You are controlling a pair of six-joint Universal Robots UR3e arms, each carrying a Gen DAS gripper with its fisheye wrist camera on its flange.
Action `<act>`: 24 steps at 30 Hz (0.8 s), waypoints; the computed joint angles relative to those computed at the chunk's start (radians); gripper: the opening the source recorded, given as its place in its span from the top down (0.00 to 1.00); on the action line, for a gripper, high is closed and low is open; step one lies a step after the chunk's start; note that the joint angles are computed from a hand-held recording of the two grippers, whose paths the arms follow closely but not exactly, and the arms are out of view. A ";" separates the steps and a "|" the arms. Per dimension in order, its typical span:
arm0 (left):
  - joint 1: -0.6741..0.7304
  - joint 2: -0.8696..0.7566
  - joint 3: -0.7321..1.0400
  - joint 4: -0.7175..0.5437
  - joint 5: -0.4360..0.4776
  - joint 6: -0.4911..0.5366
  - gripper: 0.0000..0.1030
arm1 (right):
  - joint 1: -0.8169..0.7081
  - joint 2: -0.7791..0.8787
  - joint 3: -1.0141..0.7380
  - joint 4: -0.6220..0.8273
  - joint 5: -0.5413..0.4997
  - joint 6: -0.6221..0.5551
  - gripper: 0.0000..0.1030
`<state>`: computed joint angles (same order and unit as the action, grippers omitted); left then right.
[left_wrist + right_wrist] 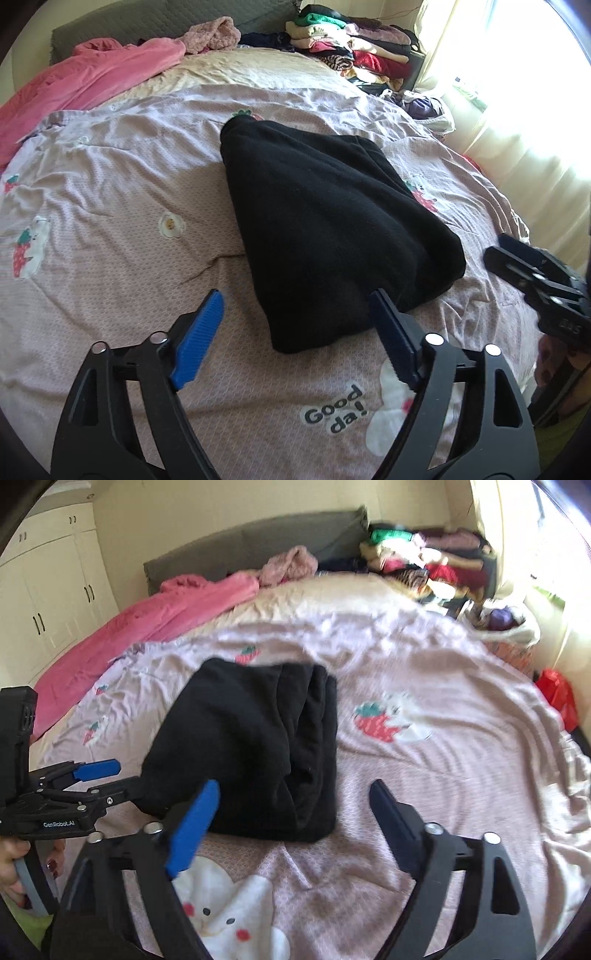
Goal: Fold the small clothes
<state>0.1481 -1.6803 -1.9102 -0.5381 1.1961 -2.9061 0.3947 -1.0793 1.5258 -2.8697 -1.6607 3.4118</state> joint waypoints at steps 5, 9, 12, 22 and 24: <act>0.033 0.122 -0.085 -0.004 -0.014 0.020 0.09 | 0.055 -0.075 0.091 -0.074 -0.117 0.005 0.05; 0.091 0.283 -0.208 -0.003 -0.050 0.042 0.09 | 0.086 -0.136 0.167 -0.110 -0.164 0.031 0.04; 0.135 0.387 -0.275 -0.033 -0.082 0.061 0.09 | 0.112 -0.173 0.210 -0.116 -0.196 0.055 0.04; 0.314 0.697 -0.411 -0.250 -0.206 0.199 0.09 | 0.239 -0.237 0.274 -0.081 -0.341 0.139 0.04; 0.350 0.751 -0.431 -0.297 -0.228 0.230 0.09 | 0.272 -0.239 0.276 -0.068 -0.381 0.166 0.04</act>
<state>0.4983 -0.9292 -2.3411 -0.8351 0.9678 -2.6764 0.6665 -1.3179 1.8022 -2.9380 -2.0421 3.5774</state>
